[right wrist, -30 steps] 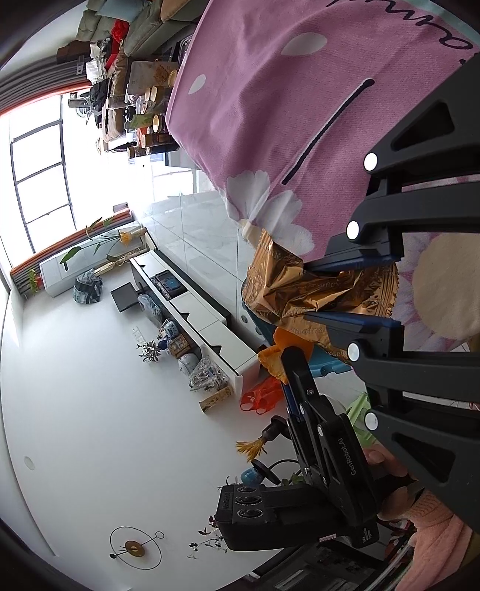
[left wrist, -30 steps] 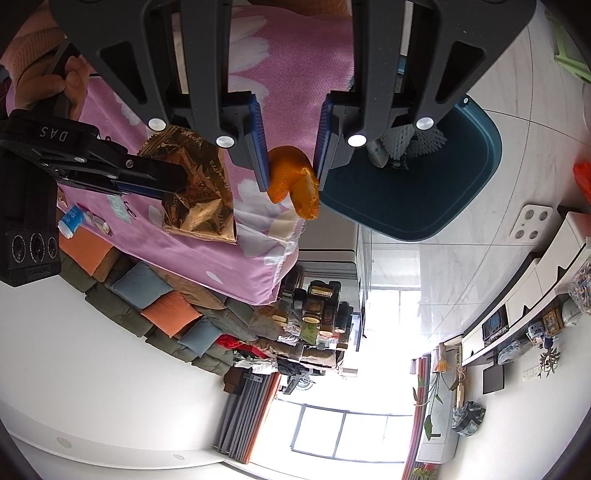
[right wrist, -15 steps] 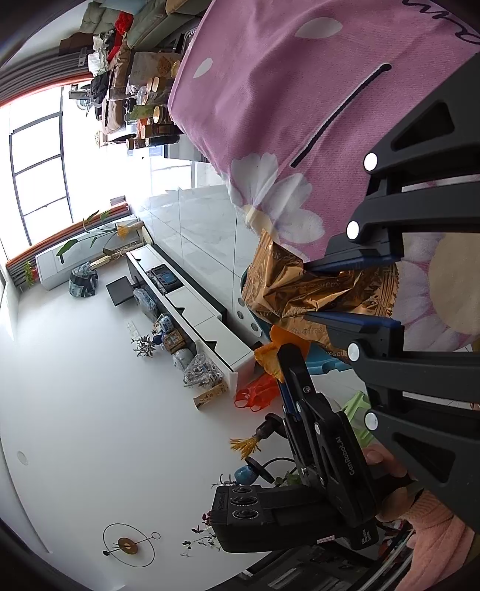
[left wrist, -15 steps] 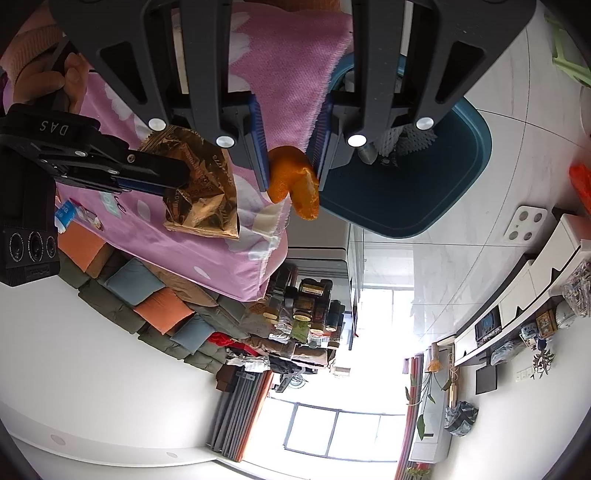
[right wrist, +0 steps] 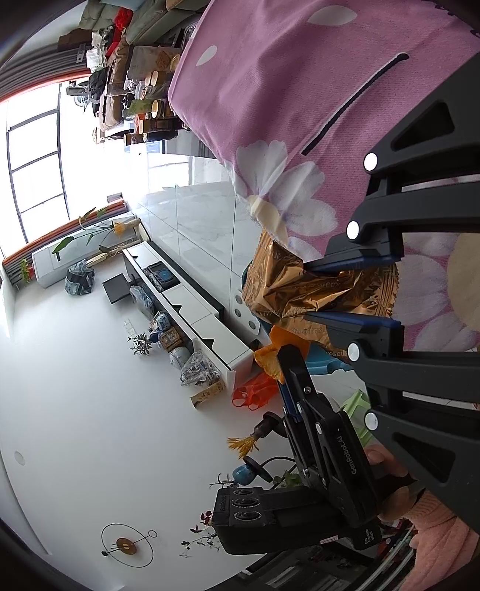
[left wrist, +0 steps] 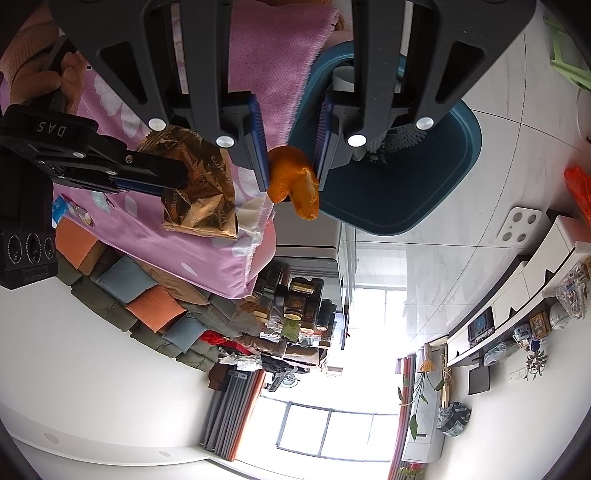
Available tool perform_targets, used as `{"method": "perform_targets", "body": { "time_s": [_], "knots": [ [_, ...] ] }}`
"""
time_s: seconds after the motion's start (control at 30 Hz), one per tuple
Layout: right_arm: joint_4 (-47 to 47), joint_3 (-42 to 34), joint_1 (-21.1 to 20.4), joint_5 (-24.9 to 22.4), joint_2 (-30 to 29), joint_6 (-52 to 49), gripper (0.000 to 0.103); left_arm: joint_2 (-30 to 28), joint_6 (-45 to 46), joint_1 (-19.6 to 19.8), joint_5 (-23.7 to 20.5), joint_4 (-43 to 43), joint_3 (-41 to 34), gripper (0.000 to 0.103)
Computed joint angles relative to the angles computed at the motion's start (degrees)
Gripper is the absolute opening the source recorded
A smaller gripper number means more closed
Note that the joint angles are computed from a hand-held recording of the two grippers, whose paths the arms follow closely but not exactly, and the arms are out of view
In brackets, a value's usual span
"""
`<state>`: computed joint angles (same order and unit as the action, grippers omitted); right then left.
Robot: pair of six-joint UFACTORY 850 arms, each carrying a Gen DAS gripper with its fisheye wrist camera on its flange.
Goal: Collect trash
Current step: 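Carry the orange peel and gold foil wrapper from the bedspread to the teal bin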
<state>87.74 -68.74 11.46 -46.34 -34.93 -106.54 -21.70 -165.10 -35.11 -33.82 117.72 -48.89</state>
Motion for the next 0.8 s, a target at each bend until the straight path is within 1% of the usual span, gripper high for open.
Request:
{"method": "perform_targets", "body": {
  "time_s": [0.37, 0.8],
  "knots": [
    [-0.2, -0.88, 1.18, 0.5, -0.52, 0.55, 0.019, -0.61, 0.49, 0.51, -0.07, -1.01, -0.34, 0.024],
    [-0.58, -1.37, 1.62, 0.9, -0.97, 1.17, 0.019, -0.81, 0.74, 0.94, -0.48, -1.85, 0.0, 0.024]
  ]
}}
